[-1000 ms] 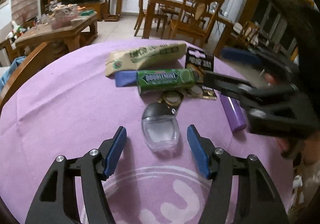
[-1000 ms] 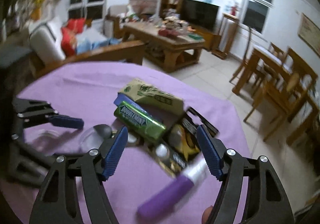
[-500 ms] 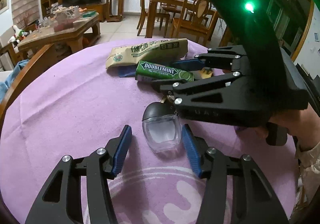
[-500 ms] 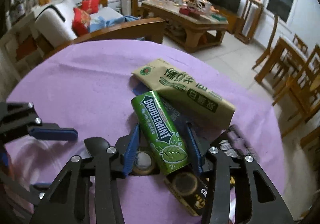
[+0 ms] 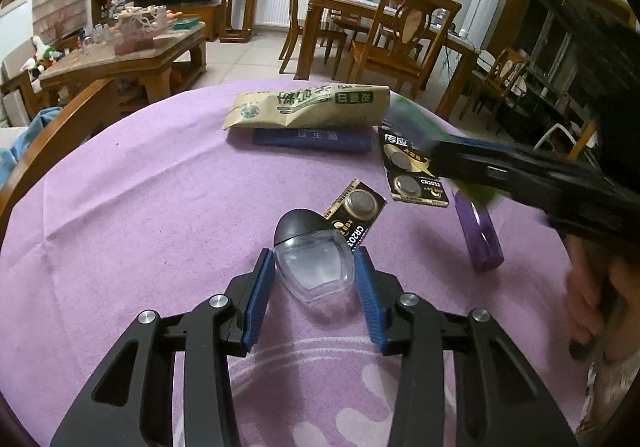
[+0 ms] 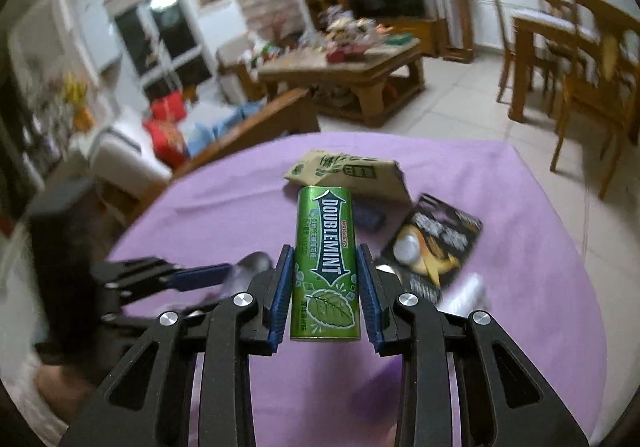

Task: Collect trash
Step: 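Grasp the clear bottle with left tool while right tool grasps the green Doublemint pack, then carry bottle and gum pack into the black bin and open both tools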

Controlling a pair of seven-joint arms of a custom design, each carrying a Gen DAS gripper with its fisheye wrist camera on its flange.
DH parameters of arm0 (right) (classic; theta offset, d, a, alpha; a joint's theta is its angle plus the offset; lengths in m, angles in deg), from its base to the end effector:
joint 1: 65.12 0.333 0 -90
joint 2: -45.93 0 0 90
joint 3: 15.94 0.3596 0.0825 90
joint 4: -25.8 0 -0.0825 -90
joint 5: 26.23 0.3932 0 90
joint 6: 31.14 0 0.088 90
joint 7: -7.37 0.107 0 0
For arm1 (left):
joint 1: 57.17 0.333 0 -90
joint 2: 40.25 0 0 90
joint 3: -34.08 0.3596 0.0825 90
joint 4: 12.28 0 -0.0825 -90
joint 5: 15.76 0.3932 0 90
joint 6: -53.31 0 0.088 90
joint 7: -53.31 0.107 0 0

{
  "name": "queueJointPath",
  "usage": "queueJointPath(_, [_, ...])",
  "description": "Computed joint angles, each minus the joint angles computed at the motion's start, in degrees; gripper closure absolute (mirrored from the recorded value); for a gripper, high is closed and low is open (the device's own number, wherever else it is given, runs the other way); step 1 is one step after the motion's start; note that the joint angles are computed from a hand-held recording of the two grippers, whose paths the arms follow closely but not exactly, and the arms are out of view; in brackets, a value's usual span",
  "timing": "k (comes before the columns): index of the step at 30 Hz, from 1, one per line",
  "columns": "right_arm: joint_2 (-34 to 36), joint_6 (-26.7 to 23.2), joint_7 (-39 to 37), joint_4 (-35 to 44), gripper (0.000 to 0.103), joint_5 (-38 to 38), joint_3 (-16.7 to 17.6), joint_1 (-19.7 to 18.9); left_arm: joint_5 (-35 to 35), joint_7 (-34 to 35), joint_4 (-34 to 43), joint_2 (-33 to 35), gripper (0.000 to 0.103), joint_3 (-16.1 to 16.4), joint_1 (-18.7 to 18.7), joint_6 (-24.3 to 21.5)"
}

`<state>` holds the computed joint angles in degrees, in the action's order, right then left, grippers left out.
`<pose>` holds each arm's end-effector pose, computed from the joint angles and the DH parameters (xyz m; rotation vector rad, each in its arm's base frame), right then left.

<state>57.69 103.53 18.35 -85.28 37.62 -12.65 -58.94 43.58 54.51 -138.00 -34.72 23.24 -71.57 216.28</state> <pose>0.6310 0.1161 0.4447 -2.0926 0.8575 -0.0262 0.5068 -0.2868 0.4233 -2.0110 1.6545 -0.8110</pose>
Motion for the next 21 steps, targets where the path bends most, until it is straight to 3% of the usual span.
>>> queueJointPath(3, [-5.61,-2.39,-5.76,-6.42,0.072,10.06,-1.24,-2.84,7.41,-6.69,0.23,-0.80,0.062,0.52,-0.72,-0.71])
queueJointPath(8, [-13.91,-8.30,-12.73,-16.08,0.072,19.14,-6.22,-5.73,20.77,-15.73,1.45,-1.57,0.062,-0.28,-1.23,-2.23])
queueJointPath(15, [-20.93,-13.13,-15.33,-23.16,0.072,21.73,-13.05,-10.54,32.88,-26.79,6.13,1.23,0.062,-0.91,-0.87,5.36])
queueJointPath(21, [-23.42,-13.60,-16.59,-24.55,0.072,20.01,-16.96,-15.25,35.52,-24.78,13.10,5.40,0.062,-2.60,-4.14,8.50])
